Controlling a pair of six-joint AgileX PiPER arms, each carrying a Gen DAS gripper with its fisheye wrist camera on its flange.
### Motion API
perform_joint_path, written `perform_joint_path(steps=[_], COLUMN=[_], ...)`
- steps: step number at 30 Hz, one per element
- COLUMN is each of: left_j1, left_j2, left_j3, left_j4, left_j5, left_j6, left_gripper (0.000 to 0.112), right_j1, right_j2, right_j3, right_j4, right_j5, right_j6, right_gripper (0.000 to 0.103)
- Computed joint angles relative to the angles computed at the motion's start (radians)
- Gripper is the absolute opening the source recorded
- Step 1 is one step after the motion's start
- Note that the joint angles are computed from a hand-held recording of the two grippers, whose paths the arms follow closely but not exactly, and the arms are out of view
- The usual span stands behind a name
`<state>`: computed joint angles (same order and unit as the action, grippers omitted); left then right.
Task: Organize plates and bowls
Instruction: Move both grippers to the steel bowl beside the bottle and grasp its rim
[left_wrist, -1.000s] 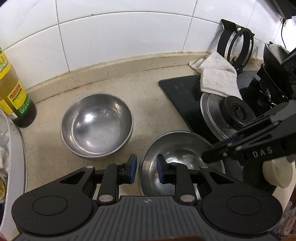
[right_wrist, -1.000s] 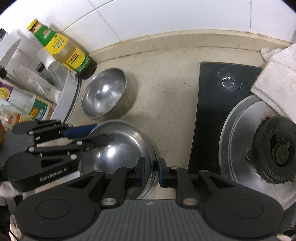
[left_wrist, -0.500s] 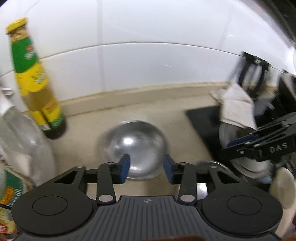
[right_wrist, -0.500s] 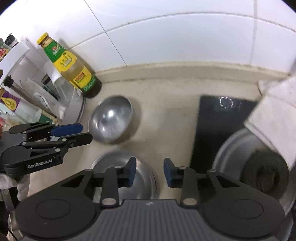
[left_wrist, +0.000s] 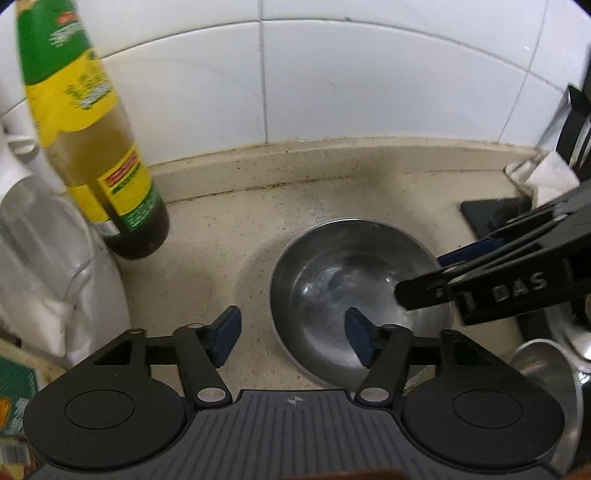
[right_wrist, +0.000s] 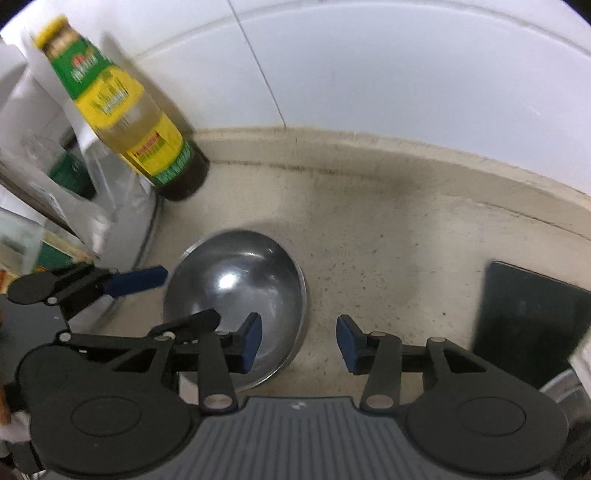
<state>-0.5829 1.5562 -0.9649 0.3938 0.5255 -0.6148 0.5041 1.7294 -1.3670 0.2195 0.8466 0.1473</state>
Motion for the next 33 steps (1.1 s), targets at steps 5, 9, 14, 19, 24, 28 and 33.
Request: perform_joint_path(steps=[5,9,14,19,24,28,33], left_j1=[0.012,0.007,-0.013,-0.033,-0.046,-0.053,-0.067], left_j2=[0.032,0.021,0.011,-0.02,-0.032,-0.048,-0.078], left_j3=[0.025,0.025,0.012,0.005,-0.006,-0.008,-0.01], left_j4=[-0.007,0.005,0.053,0.092,0.105,0.114,0.124], left_j5=[-0.063,-0.048,-0.028,-0.017,-0.005,0.0,0.014], left_j6=[0.016,0.027,-0.019,-0.057,-0.061,-0.067,-0.074], left_gripper=[0.039,0.031,0.026,0.027,0.027,0.027,0.028], right_j1=[-0.005,-0.023,-0.034,-0.028,-0.033,-0.029,-0.026], right_j2=[0.028,0.031,-0.001,-0.045,-0.074,-0.105,-0.138], right_j3=[0.034,0.066,0.071,0.079,0.085,0.096,0.091], right_j4=[0.059,0.133,0.13,0.111,0.11,0.096,0.083], right_j5=[-0.065,-0.081,-0.078,-0.082,-0.082,-0.087,-0.084], right_j6=[-0.07,-0.123,-0.099,-0.081,-0.068,-0.058,-0.039], right_gripper=[0.029,0.02,0.017,0.017,0.017,0.017,0.017])
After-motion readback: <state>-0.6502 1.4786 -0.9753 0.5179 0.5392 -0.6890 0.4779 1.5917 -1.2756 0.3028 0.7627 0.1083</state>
